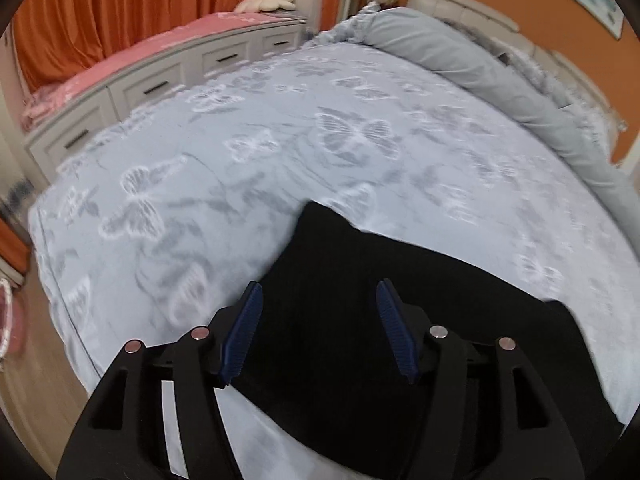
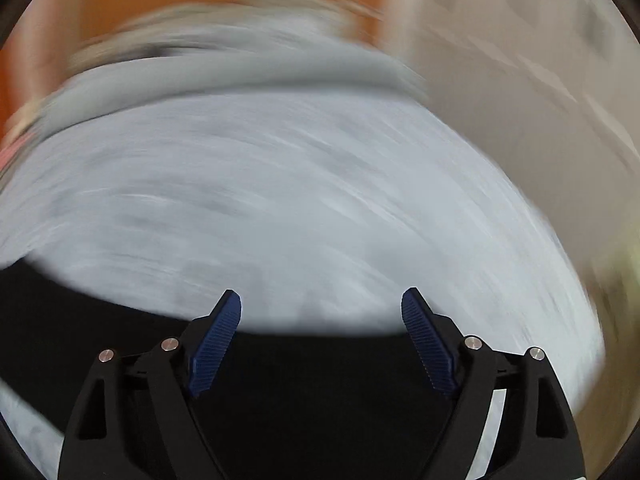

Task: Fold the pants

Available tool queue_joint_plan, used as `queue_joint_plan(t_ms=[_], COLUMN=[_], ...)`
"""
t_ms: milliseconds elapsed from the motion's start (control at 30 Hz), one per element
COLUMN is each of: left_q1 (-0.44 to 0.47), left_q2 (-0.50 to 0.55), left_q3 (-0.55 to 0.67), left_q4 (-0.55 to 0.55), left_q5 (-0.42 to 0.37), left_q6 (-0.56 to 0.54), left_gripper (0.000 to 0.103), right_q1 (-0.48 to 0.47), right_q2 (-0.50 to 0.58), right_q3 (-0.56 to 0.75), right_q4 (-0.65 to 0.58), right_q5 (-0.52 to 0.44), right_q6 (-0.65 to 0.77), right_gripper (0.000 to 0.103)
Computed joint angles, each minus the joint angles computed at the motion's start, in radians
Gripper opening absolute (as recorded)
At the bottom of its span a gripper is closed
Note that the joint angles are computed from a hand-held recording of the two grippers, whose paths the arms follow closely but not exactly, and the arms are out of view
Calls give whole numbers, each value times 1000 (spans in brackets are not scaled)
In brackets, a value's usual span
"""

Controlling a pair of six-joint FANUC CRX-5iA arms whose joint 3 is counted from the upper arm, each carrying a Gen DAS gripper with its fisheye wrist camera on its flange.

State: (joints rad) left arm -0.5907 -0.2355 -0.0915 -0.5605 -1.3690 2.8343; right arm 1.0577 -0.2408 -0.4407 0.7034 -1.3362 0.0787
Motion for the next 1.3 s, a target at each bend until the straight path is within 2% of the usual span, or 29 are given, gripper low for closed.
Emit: queue_joint_plan(t_ms=[67,167,233,300,333,367,400,467,567,667,733,800,833,900,933,1000,1033,1067,1100,1200,1233,1267,1300], left_q1=[-65,-156,-200,-223,-230,-231,-236,-243,-238,-233,-216,-199,-188,-182,-184,-192,-197,-202,-203,-216,-220,-223,-226], left_q2=[18,90,146,193,220,239,253,290,327,352,350,339,328,322,321,325,329,335,337,354,356,358,354], left_q3=[25,94,148,193,217,234,245,275,302,320,310,293,279,272,271,279,284,291,294,311,316,319,319], left_q4=[-24,-70,-94,-106,-106,-103,-104,-109,-101,-103,-83,-60,-47,-40,-42,-53,-59,-61,-61,-66,-70,-74,-79], left_q5=[3,-4,-10,-7,3,15,19,26,30,9,16,29,44,51,51,42,39,36,36,25,17,9,4], left_q6=[31,61,71,75,78,79,85,93,74,54,48,49,53,60,63,71,75,73,71,50,46,40,37], left_gripper=[62,72,73,73,73,73,73,73,73,73,73,73,73,73,73,73,73,74,74,74,75,76,79], right_q1=[-14,9,16,-14,-46,-86,-93,-76,-46,-66,-135,-187,-193,-153,-139,-111,-95,-89,-87,-138,-168,-196,-205], right_q2=[-137,-282,-319,-293,-274,-247,-202,-161,-174,-117,-55,61,73,26,-7,-96,-135,-157,-170,-106,-72,-40,-18], right_q3=[-101,-200,-227,-224,-219,-207,-182,-153,-148,-123,-109,-79,-85,-126,-135,-164,-180,-190,-195,-163,-143,-122,-113], right_q4=[-75,-115,-145,-182,-207,-228,-244,-192,-36,76,11,-86,-121,-91,-86,-52,-33,-12,8,-57,-101,-149,-158], right_q5=[-29,-3,15,51,100,143,134,92,79,30,31,-54,-63,-63,-61,-26,-5,22,50,125,147,160,162], right_q6=[-75,-97,-75,-15,40,95,141,163,102,98,139,209,247,226,203,114,80,55,37,105,156,213,227], right_gripper=[81,81,81,79,65,30,18,12,10,10,10,11,12,15,21,40,58,69,72,71,48,34,34])
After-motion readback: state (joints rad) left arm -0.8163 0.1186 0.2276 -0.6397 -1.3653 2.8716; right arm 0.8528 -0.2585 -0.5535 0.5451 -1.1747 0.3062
